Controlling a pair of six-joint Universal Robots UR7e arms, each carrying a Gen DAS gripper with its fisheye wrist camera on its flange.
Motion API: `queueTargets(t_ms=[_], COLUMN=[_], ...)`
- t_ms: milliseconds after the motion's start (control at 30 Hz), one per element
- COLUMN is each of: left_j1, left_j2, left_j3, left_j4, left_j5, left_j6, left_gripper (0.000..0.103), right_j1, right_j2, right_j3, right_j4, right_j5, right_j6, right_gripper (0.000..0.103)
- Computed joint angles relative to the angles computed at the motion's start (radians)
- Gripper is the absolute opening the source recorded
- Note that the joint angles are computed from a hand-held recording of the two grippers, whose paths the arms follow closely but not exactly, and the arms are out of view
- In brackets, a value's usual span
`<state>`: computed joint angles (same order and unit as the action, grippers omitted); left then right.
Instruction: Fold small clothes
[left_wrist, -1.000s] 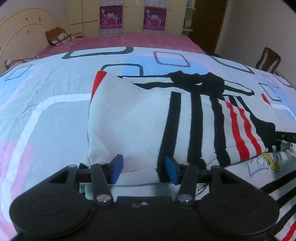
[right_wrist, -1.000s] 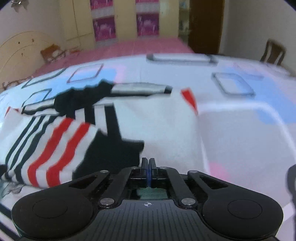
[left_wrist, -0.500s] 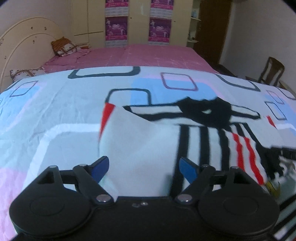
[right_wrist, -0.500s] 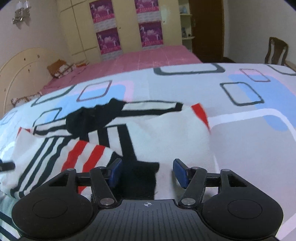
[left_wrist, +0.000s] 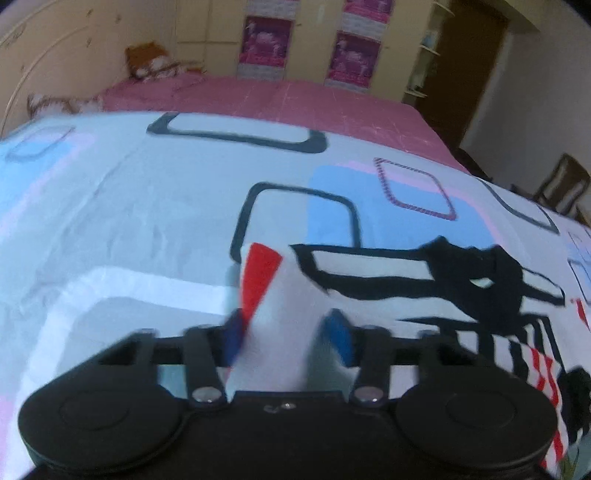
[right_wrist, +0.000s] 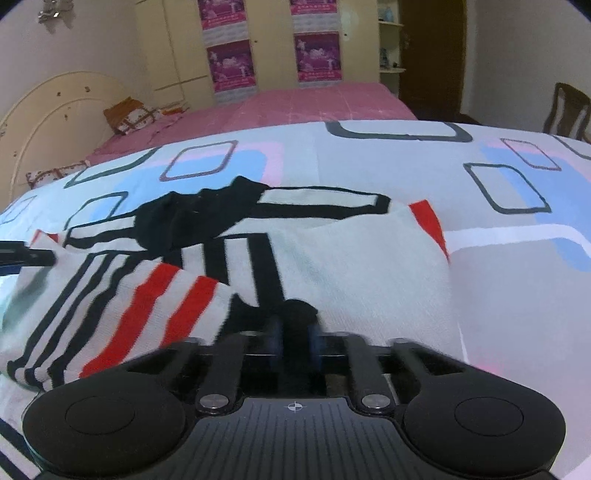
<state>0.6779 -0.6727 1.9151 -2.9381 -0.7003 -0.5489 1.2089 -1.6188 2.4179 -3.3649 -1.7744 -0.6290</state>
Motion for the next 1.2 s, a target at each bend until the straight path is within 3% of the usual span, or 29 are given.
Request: queueTargets(t_ms=[167,233,333,400,533,600,667,800,967,1200], left_j1=[-0.002,0.008,-0.006,-0.011,-0.036,-0.058,-0.084,-0.126,-0.172,-0.219], left_j2=[0.013,0.014,0.019,0.012,-0.024,-0.039,-0.055,-0.080,-0.080,-0.053], left_j3=[0.020,0.025,0.015,0.012,0.042,0.062,0.086,0.102,0.117,0.129], left_j4=[-0.054,-0.069,-0.023,0.002,0.040,0.052,0.049,0.112,0.118,0.182], left_j5=[0.079,0.082,0.109,0.118,0.130,0.138,0.140,0.090,0.002,-0.034], left_j6=[-0.023,-0.036,-0.017,-0.009,-0.078,-0.097,-0.101,-0.144,-0.179,-0.224], left_gripper=[0.019,0.019,0.020,0.028,0.040,0.060,0.070,0.070,0.075,0.075], right_j1=[0.028,0.031,0.000,-0.003,-0.002,0.001,0.009,0.034,0.060,0.058], right_j2=[0.046,0.083,0.070,0.058,0.029,0.010,-0.006,-0.018,0.002,0.022], right_j3=[0.009,-0.005,-0.003,0.002,0.018,0.023,0.024,0.020,0.033,0.052], right_j4=[-0.120,-0.146,-0.120,-0.135,-0.167,-0.163,-0.138,-0.062,-0.060,-0.071], right_j5=[-0.009,-0.061,-0.027,-0.015,0.003,0.020,0.032,0.028,0.013,-0.021], right_j6=[-0.085,-0.110,-0.091,-0.091,-0.084,-0.075,-0.068,-0.056,-0.072,-0.108], right_gripper=[0.009,0.009,0.010,0.011,0.036,0.040,0.040,0.040,0.040,0.040])
